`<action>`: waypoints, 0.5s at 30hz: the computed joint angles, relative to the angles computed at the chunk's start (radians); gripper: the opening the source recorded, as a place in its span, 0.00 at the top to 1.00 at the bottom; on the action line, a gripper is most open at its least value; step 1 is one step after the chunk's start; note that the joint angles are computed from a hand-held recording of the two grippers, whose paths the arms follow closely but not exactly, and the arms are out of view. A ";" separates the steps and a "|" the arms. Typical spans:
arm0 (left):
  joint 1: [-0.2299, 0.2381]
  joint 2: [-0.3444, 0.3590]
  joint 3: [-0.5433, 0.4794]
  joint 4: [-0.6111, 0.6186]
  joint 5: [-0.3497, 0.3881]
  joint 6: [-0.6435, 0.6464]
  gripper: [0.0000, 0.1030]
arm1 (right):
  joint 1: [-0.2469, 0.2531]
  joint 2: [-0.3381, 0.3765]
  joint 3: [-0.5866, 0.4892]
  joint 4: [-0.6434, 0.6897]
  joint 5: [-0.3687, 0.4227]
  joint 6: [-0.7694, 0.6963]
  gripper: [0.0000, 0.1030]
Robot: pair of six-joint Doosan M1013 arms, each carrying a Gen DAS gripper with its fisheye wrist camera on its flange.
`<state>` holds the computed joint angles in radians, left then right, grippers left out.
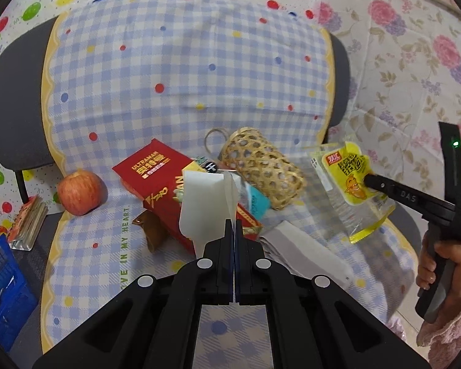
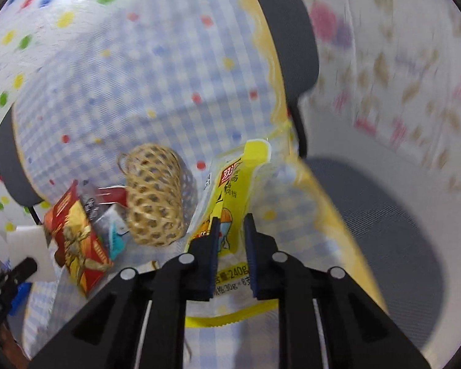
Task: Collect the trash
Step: 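Carry paper and packet over the trash bag while both grippers open to drop them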
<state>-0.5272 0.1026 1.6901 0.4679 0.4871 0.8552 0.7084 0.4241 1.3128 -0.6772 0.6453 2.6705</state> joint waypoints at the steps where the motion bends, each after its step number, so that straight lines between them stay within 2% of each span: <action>1: -0.009 -0.011 0.008 -0.003 -0.008 0.009 1.00 | 0.014 -0.018 0.015 -0.035 0.008 0.008 0.85; 9: -0.079 -0.078 0.066 -0.013 -0.036 0.044 1.00 | 0.094 -0.122 0.132 -0.144 0.031 0.054 0.84; 15: -0.108 -0.120 0.110 -0.038 -0.045 0.059 1.00 | 0.143 -0.171 0.200 -0.213 0.035 0.131 0.84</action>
<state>-0.6352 -0.0173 1.8000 0.4297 0.4420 0.9138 0.8515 0.2534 1.5124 -0.8903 0.6804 2.8013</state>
